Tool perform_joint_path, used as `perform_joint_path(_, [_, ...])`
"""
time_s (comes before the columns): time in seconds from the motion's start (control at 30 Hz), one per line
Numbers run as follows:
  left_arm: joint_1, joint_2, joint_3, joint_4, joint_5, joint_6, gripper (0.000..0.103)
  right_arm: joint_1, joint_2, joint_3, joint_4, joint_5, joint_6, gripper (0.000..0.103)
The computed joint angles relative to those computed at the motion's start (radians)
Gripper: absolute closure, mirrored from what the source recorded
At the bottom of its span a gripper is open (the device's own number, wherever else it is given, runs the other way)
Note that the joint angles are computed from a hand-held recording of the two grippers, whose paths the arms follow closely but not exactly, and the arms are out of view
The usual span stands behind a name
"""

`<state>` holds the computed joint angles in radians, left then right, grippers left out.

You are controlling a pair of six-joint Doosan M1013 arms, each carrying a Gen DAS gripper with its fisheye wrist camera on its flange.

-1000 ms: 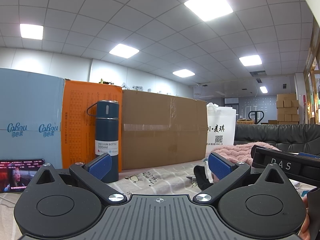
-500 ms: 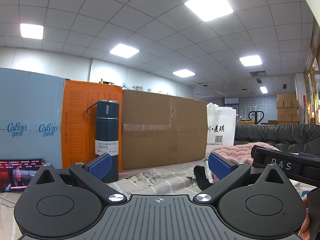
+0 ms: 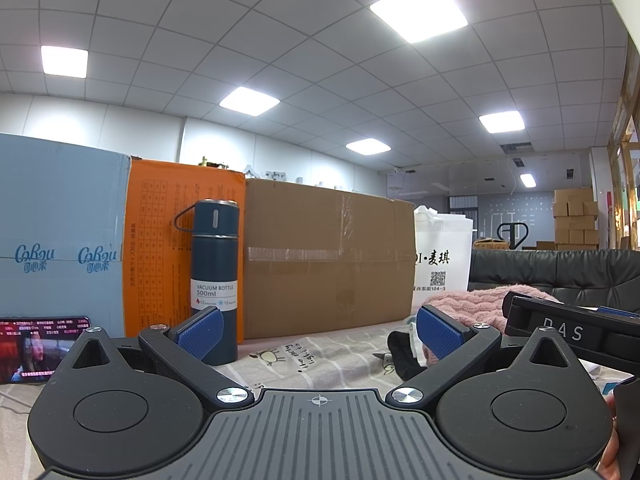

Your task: Fold clothes

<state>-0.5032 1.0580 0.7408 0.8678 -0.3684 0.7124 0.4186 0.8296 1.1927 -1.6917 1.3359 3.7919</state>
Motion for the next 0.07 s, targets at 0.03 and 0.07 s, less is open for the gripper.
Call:
perform_joint_path(0.03, [0.000,0.000,0.000,0.001,0.000,-0.001,0.000,0.000,0.000,-0.001,0.001,0.000,-0.001,0.000])
perform_joint_path(0.07, [0.000,0.000,-0.001,0.002,0.000,-0.002,0.000,0.000,0.000,-0.001,0.001,-0.001,-0.001,0.000])
